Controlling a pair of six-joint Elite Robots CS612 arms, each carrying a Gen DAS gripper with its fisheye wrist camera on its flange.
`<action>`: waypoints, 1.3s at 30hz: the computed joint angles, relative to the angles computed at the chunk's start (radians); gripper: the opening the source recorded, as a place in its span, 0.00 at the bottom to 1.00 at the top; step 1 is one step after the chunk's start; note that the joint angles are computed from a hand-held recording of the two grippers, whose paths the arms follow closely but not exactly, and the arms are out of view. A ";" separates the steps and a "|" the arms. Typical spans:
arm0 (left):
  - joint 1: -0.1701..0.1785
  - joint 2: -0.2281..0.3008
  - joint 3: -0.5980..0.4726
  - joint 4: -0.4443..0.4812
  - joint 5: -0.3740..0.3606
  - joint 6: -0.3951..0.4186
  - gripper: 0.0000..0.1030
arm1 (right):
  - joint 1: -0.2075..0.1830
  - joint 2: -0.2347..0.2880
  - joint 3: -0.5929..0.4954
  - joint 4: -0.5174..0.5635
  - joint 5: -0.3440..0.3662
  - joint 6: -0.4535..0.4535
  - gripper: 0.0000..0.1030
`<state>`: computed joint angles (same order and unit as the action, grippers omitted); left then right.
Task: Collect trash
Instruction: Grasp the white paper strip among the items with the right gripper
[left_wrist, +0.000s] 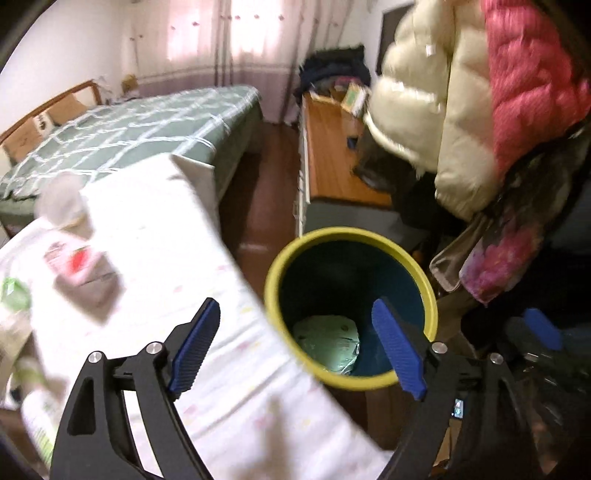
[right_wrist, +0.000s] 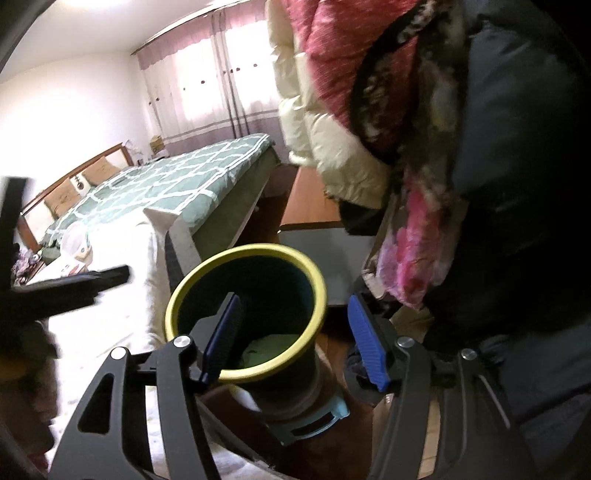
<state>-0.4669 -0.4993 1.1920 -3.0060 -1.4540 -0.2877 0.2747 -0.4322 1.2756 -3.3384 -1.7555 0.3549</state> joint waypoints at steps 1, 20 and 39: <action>0.003 -0.020 0.039 -0.032 0.005 -0.013 0.83 | 0.002 0.002 -0.005 0.009 0.014 -0.002 0.57; 0.072 -0.343 0.773 -0.548 0.454 -0.398 0.95 | 0.131 0.095 -0.242 0.176 0.422 -0.265 0.57; 0.108 -0.319 0.780 -0.599 0.418 -0.404 0.95 | 0.199 0.149 -0.385 0.287 0.504 -0.396 0.56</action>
<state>-0.3591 -0.8184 1.9718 -3.6050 -1.0360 -0.6913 0.4740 -0.2833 0.8905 -3.0512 -1.2519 -0.0412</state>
